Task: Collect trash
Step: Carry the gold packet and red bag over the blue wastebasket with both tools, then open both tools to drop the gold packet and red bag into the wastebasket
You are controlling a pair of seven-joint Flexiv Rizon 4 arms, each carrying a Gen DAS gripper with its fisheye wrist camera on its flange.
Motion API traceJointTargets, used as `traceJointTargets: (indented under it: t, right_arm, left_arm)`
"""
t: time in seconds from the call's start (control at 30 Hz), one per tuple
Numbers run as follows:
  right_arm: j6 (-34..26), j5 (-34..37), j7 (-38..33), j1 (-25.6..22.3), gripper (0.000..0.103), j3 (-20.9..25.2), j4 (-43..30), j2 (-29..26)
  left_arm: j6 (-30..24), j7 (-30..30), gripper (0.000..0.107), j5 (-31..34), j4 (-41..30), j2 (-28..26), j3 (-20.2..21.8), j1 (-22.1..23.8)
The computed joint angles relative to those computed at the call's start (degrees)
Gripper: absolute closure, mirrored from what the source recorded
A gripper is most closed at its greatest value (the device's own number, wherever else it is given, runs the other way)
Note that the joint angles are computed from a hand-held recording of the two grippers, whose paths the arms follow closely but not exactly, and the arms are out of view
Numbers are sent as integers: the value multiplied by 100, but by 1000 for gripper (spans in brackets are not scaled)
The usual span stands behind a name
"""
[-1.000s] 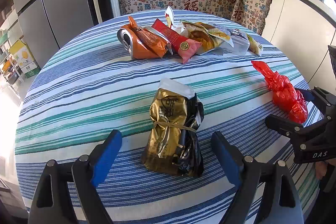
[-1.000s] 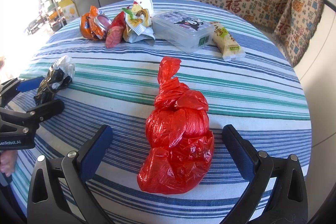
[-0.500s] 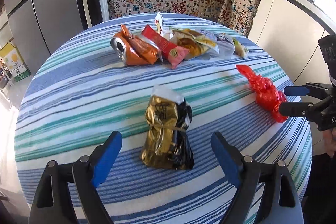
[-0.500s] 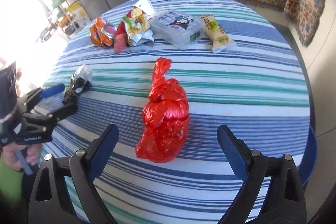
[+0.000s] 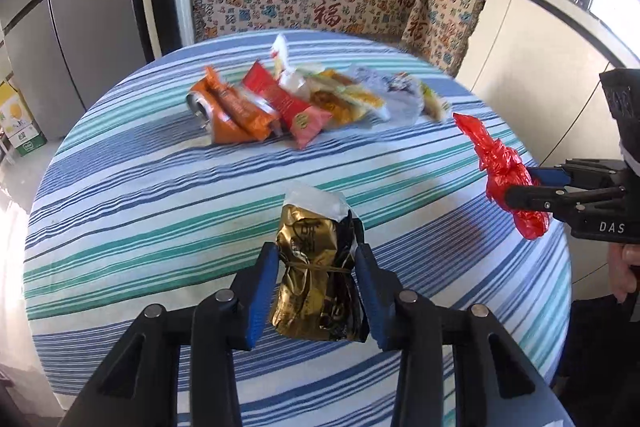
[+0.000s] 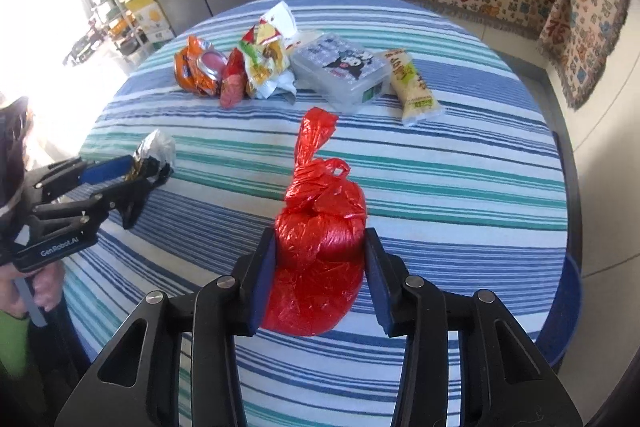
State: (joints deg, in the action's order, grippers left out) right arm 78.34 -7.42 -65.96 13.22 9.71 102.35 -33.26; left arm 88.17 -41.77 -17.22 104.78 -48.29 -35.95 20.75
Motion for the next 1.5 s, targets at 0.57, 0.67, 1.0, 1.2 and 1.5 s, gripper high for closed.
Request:
traceJointTargets:
  t: [0.57, 0.67, 1.0, 1.2, 1.5]
  right_arm:
    - [758, -149, 845, -957, 60, -1211, 2122, 1275]
    - [843, -209, 908, -1147, 59, -1368, 2260, 1229]
    - [1549, 210, 829, -2034, 59, -999, 2427, 735]
    - [1591, 359, 603, -2466, 59, -616, 2181, 510]
    - [1635, 474, 503, -2566, 55, -506, 2167, 445]
  left_arm:
    - [-790, 88, 67, -315, -762, -275, -1118, -1266]
    - [-981, 80, 67, -480, -1275, -401, -736, -2010]
    - [-1941, -422, 67, -1037, -3447, -1332, 679, -4021]
    - [-2481, -764, 66, -969, -4586, -1884, 1290, -4722]
    - [-3117, -1245, 64, -838, -5803, -2529, 1678, -5137]
